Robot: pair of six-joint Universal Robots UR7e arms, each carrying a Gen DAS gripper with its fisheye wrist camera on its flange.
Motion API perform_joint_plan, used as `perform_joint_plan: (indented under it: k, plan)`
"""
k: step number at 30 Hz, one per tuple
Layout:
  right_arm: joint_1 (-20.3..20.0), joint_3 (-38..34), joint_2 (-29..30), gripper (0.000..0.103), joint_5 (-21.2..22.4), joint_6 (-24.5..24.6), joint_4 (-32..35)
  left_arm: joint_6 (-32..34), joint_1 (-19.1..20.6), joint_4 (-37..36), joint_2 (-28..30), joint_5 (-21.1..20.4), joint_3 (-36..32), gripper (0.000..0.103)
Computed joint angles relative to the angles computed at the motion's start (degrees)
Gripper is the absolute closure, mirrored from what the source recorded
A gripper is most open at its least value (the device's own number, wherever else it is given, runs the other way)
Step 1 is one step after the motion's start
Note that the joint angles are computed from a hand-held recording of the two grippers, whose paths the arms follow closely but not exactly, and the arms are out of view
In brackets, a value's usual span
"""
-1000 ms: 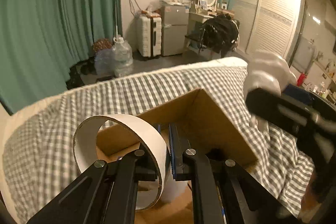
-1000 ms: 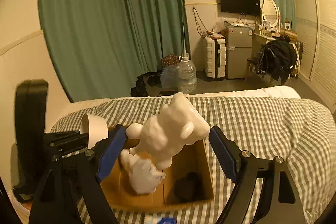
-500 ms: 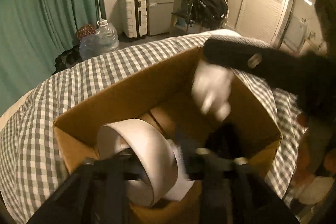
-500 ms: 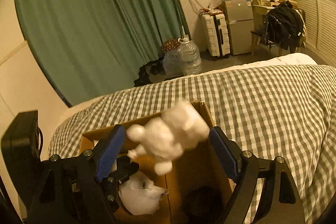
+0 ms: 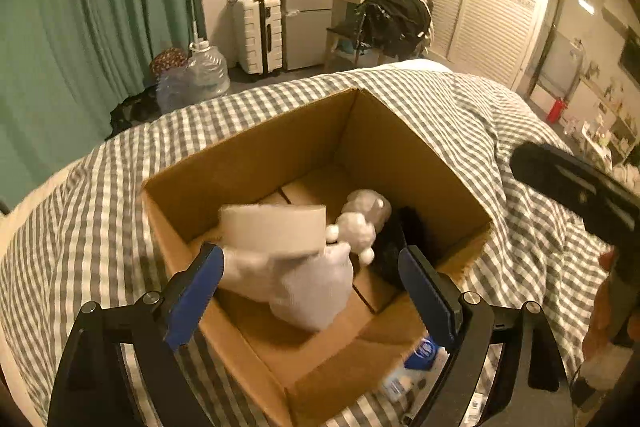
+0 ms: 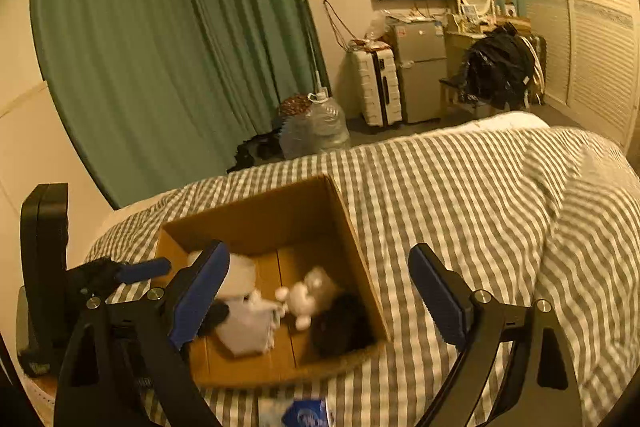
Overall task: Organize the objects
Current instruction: 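Lower the tape roll into the box with the left tool while the right tool drops the figurine in, then move both open tools back to the remaining items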
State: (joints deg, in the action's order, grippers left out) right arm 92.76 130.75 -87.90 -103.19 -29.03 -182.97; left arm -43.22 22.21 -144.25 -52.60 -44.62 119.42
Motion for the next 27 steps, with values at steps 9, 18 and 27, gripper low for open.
perform_joint_plan:
  k: [9,18,27]
  plan:
    - [0.7,7.9,-9.2,0.012,-5.5,1.0,1.1,-8.9,-6.3,0.1,-3.9,-0.2,6.4,0.011]
    - [-1.6,18.4,-16.7,0.012,-15.7,-0.1,3.3,-17.4,-12.2,4.3,-1.7,-4.8,11.4,0.011]
    - [-6.9,24.8,-18.3,0.012,-15.4,-1.5,7.3,-23.6,-15.2,6.9,0.2,-10.8,15.1,0.011]
